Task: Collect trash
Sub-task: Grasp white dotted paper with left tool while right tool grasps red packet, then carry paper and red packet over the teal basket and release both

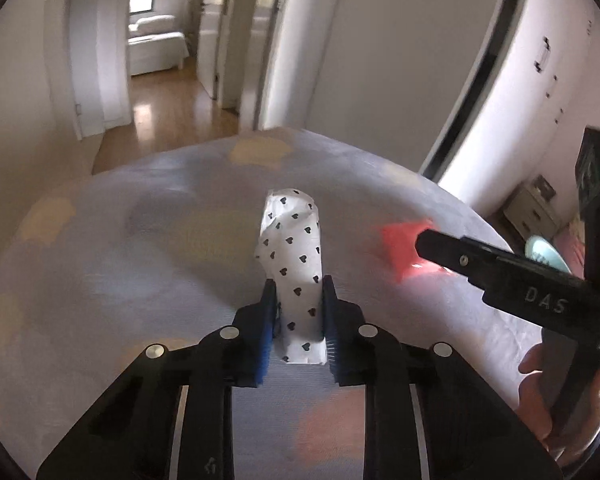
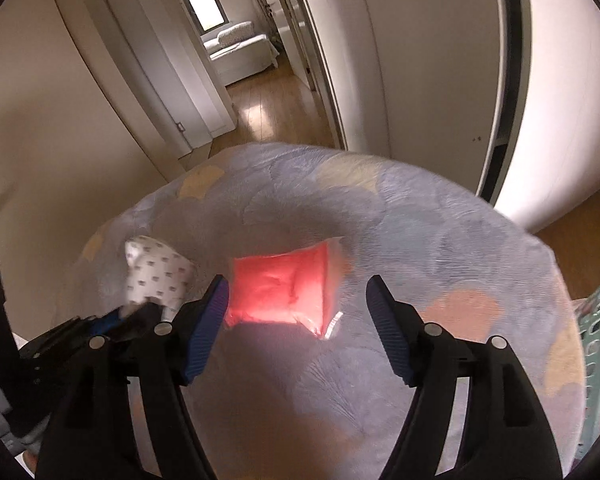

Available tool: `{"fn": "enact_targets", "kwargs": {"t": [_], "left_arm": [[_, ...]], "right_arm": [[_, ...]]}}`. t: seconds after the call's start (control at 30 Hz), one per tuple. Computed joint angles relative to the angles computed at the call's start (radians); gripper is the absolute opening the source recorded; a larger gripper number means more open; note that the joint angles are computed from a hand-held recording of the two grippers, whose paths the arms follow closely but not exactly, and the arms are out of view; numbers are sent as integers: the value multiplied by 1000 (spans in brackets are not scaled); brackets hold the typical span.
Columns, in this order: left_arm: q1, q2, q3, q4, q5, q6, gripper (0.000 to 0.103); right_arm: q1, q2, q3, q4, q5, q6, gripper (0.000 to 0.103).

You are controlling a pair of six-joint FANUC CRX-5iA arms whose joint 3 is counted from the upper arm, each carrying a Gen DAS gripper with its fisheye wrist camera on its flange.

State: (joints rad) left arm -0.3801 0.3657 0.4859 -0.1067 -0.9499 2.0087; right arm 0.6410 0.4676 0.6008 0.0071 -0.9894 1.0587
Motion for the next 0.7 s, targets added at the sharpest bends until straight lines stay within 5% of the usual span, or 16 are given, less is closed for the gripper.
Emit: {"fn": "enact_targets", "kwargs": {"t": [0.37,0.5,0.7], "left_arm": [[0,-24,-21,-54,3,88,19],[-7,-23,-17,-73,1,96,19],[-17,-11,1,-96,-2,111,19]], "right_arm": [[53,29,-3,138,-19,-14,67],[74,29,-19,195,-12,-21,56],[96,-22,-117,266,82,-43,55]]}}
